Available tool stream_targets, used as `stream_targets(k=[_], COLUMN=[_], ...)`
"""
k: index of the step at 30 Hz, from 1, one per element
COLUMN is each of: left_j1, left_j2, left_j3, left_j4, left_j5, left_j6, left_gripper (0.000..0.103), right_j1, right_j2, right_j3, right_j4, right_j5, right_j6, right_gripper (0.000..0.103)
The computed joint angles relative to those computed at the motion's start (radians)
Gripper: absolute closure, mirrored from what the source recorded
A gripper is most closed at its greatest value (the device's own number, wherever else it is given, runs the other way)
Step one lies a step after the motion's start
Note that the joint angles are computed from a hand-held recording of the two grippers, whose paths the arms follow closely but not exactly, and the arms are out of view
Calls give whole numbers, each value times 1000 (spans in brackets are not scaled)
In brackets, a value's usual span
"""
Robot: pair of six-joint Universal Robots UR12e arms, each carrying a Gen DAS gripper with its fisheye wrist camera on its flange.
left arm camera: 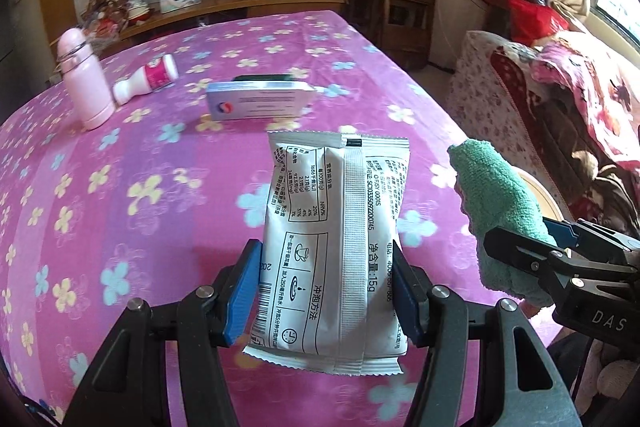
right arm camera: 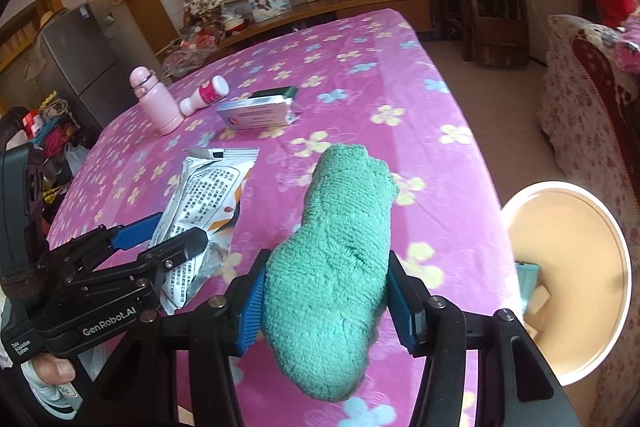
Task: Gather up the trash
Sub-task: 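Carry the sachet and green cloth toward the white bin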
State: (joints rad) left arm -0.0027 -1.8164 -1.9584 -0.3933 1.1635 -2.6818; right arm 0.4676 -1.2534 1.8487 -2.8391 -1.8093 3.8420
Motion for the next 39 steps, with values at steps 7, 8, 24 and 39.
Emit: stream_targets(k=[7,8,24,39], left_j1=[-41,-48,-139,-211], left_j2=[5,6,9,-1], left_j3=[-4,-4,2,16], left_j4=[-31,-34,-81,-100], left_j5=[-8,-8,-29,-30], left_j6=[24,28,71,84], left_gripper=[41,41,41,41], right_j1=[-10,-11,-57,-100], right_j2=[-40,-45,-149,-218], right_j3=[50,58,196,290], right_j4=[9,9,12,26], right_j5=[-33,-36,-74,-81], right_j6=[28,33,122,191], right_gripper=[46,46,46,46])
